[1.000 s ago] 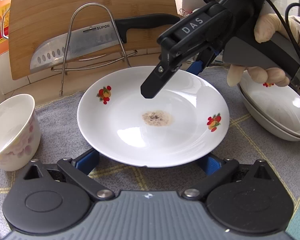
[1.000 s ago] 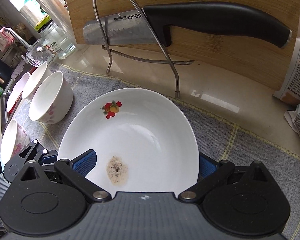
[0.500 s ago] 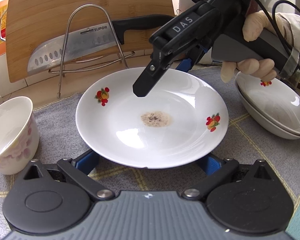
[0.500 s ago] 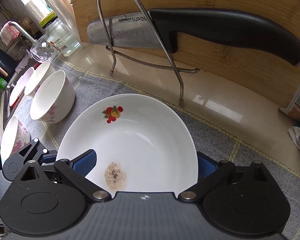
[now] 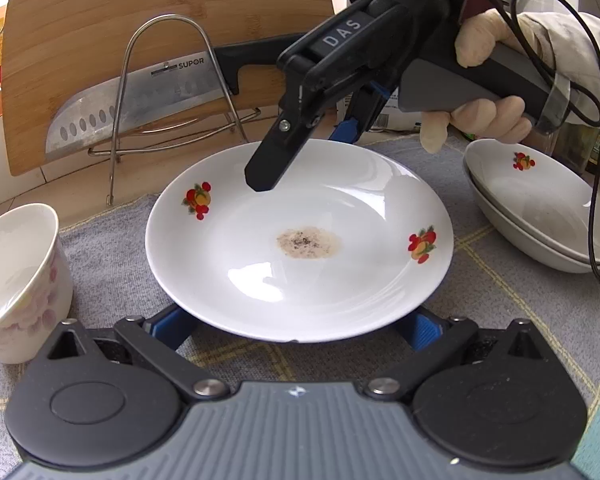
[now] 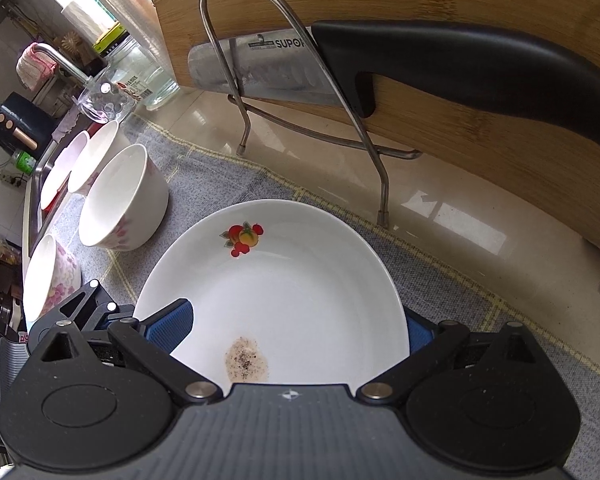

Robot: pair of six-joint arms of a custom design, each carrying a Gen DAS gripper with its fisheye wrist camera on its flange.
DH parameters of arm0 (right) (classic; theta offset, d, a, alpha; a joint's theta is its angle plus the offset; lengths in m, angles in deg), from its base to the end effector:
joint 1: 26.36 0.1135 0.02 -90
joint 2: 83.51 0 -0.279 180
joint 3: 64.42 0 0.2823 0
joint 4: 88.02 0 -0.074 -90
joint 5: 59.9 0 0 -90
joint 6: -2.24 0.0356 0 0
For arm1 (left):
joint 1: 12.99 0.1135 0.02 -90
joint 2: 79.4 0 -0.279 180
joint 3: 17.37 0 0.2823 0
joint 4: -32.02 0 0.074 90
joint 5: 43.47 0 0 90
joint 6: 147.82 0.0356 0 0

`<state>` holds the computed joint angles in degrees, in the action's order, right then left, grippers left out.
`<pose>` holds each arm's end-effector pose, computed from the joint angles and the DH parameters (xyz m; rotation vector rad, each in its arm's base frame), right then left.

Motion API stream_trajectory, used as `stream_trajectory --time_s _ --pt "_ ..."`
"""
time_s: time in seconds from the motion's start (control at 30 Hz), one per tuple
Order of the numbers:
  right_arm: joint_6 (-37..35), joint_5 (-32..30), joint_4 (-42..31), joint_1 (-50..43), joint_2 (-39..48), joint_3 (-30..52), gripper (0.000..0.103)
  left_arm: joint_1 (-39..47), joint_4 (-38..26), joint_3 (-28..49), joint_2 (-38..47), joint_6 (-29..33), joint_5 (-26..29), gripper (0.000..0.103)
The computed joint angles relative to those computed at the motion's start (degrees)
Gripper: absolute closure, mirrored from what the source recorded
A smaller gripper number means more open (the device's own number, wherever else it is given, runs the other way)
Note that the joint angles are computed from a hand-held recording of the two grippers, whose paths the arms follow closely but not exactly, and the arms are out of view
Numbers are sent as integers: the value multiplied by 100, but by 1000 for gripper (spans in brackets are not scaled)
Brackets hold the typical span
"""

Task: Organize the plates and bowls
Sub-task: 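Lift the stained plate with the right tool and turn toward the stack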

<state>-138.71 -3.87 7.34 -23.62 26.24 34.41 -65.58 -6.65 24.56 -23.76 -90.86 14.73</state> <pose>0.3800 0.0381 0.2196 -1.2548 2.5732 0.8549 0.1367 -0.1478 0.1943 0.1705 2.3036 -0.0518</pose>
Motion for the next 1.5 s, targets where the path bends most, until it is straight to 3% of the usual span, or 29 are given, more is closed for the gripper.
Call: stream_trajectory --time_s 0.47,1.07,1.5 --pt "148 -89 -1302 54 1031 1402 0 156 -19 31 -37 233 185 0" --pt "-136 277 -988 204 644 978 0 213 -148 74 -83 318 235 0" --pt "-52 125 -677 267 593 859 0 211 -214 95 -118 333 274 0"
